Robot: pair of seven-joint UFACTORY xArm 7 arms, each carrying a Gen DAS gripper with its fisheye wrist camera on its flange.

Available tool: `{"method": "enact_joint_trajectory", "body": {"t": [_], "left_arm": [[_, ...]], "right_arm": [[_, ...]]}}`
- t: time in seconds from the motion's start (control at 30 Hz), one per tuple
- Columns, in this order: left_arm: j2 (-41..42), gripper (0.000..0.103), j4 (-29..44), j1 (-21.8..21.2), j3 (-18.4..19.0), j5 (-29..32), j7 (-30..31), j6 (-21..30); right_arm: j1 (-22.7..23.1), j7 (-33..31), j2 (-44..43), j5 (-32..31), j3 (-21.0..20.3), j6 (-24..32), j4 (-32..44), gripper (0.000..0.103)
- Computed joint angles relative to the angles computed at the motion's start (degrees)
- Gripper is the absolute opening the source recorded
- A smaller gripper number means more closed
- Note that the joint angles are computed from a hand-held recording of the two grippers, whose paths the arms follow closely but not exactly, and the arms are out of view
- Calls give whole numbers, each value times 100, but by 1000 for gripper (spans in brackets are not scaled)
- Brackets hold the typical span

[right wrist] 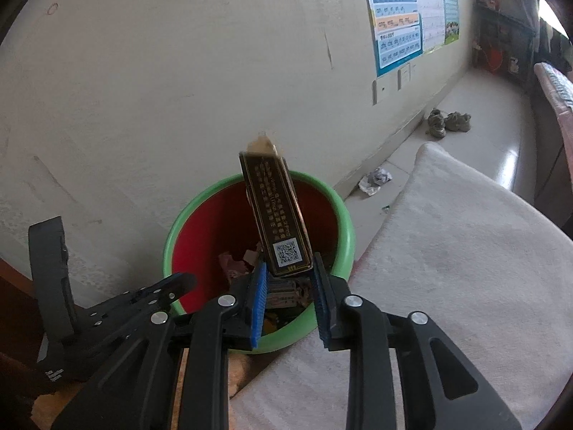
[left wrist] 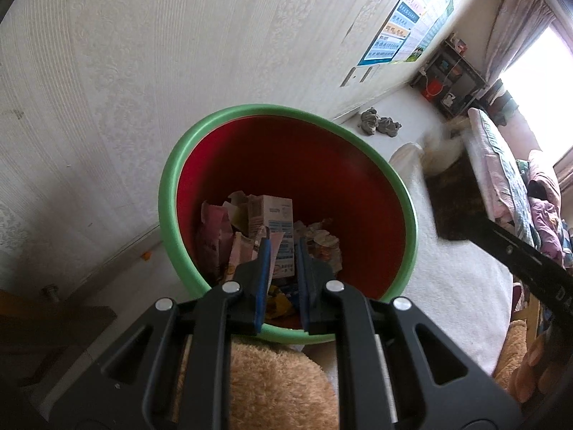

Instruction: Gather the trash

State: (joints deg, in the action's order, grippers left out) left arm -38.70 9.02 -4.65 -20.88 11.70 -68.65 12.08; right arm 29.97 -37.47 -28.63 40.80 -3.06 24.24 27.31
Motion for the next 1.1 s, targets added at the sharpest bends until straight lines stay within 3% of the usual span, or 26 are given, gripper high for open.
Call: {"method": "enact_joint_trajectory", "body": {"t": [0.1, 0.3, 0.47, 0.6, 0.73, 0.8, 0.87, 1.0, 1.1], "left_arm": [[-15, 29, 11, -3, 1, 1, -17, 94], [-73, 56, 94, 52, -157, 118, -126, 259], [-35, 74, 512, 278, -764, 639, -394, 784], [-87, 84, 720, 411, -1195, 1057, -966, 676], [-366, 94, 959, 911, -2064, 1487, -1958, 377], [-623, 97, 1201, 1190, -2551, 1758, -2258, 405], [-891, 97, 1437, 1402, -2900, 2010, -2348, 489], [-1407, 97, 1898, 1756, -3493, 2322, -2328, 834], [-1360, 97, 2045, 1768, -3503, 2230, -2258, 799]], "right_arm": [[19, -100, -19, 130, -105, -27, -5, 49], [-164, -277, -686, 268, -412, -332, -441, 77], [-687, -203, -1268, -206, -816, -464, -846, 96], [-1313, 25, -1335, -836, -929, -304, -949, 96], [-1464, -337, -1873, -881, -1593, -530, -1239, 96], [-1356, -710, -2511, -808, -1947, -1046, -1565, 96], [-1130, -1088, -3366, -818, -2276, -2080, -2069, 96], [-337, -1809, -4507, -1247, -3372, -3571, -2582, 96], [-616, -1638, -4188, -1487, -3284, -3230, -2499, 96]]}}
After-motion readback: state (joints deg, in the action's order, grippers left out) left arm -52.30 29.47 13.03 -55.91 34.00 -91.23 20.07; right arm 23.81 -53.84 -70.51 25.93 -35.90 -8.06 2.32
